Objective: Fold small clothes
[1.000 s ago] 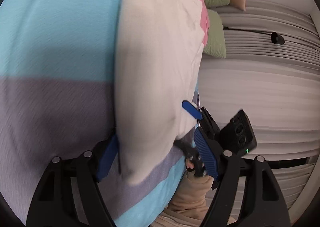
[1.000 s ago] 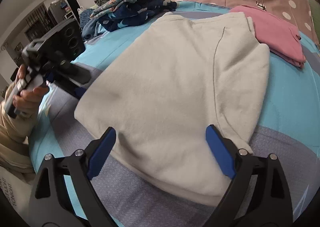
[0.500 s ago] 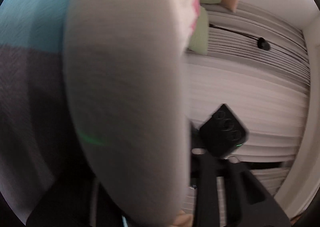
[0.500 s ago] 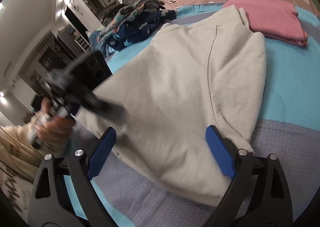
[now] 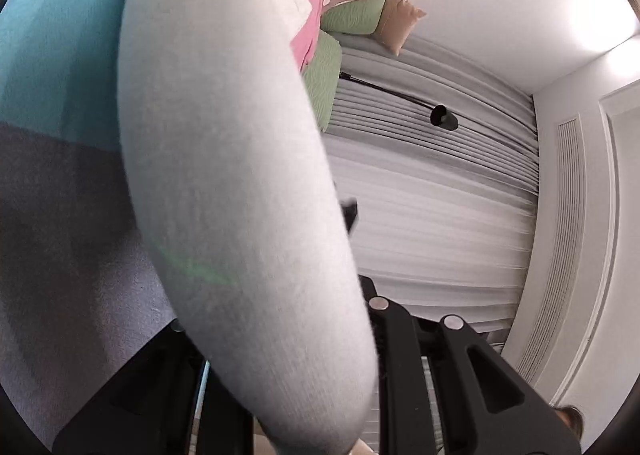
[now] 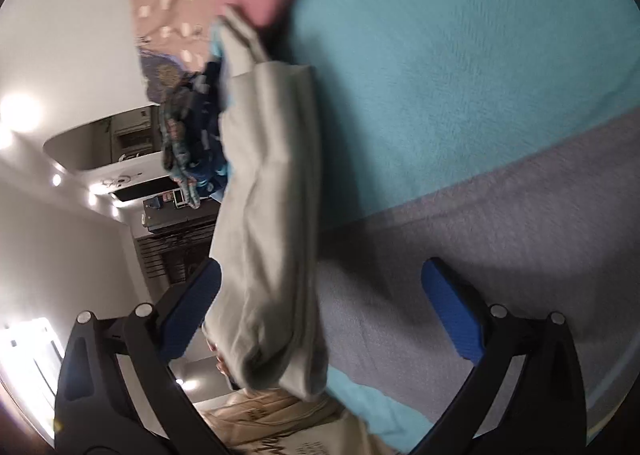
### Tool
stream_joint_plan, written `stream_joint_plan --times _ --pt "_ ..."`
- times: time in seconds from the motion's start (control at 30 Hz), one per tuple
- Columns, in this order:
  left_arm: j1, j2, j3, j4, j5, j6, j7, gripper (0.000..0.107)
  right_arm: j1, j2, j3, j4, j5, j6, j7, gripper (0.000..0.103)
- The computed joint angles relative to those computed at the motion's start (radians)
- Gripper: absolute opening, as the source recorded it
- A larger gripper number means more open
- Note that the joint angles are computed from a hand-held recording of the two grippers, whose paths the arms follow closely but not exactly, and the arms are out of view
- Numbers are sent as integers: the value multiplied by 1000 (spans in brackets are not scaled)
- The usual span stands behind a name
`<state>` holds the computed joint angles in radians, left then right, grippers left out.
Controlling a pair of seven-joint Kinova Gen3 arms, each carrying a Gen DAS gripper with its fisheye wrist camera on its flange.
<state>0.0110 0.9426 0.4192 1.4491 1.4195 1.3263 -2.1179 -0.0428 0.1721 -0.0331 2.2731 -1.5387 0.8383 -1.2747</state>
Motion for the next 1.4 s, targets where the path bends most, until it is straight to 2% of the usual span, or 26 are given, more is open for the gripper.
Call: stream_joint_plan --times 0.07,0.13,0.23,0.3,0.47,0.5,0.57,0.63,0.73,0.8,0.9,0.97,1.1,1.27,1.33,1.4 --pt "-2 -4 -3 11 -5 2 3 18 43 70 -48 -67 -18 33 11 101" --pt "-10 -13 -9 31 -15 11 3 18 46 142 -89 -160 -3 14 -19 101" --pt "-12 -22 -12 46 -17 16 -12 18 99 230 -199 -272 79 -20 -131 101" --pt "-2 -22 -11 25 -17 7 -7 18 103 281 -226 -347 123 -24 -184 101" --pt "-12 -40 -26 14 -47 26 -8 18 121 272 -250 -346 94 -81 -128 100" --pt "-10 -46 -28 15 -54 22 -12 18 111 265 -247 -358 113 -103 -129 93" --pt "-15 -57 -41 -5 -87 26 1 18 89 246 -255 -372 188 -163 -161 70" --pt "-11 -79 -51 -9 -112 10 7 18 80 248 -273 -375 226 -186 -170 27" --pt "-15 -107 -58 -3 -144 0 -3 18 80 247 -302 -368 219 -233 -129 20" --pt "-15 -133 -63 -4 -166 -8 -16 18 105 226 -358 -359 226 -282 -110 18" --pt "-12 -168 -71 -11 -201 -22 -42 19 120 192 -428 -378 315 -344 -165 17" --pt "-10 -186 -74 -29 -226 -21 -51 19 75 154 -395 -401 396 -338 -247 17" --pt "2 -222 -70 -109 -256 -19 -43 19 -97 106 -213 -513 559 -263 -405 15" --pt "6 -223 -51 -261 -271 12 -32 19 -264 67 18 -741 762 -89 -555 14" --pt "26 -217 -50 -353 -278 2 -29 19 -299 68 90 -834 799 -29 -583 14" --pt "16 -207 -36 -432 -299 38 3 19 -320 69 179 -926 804 44 -582 14"
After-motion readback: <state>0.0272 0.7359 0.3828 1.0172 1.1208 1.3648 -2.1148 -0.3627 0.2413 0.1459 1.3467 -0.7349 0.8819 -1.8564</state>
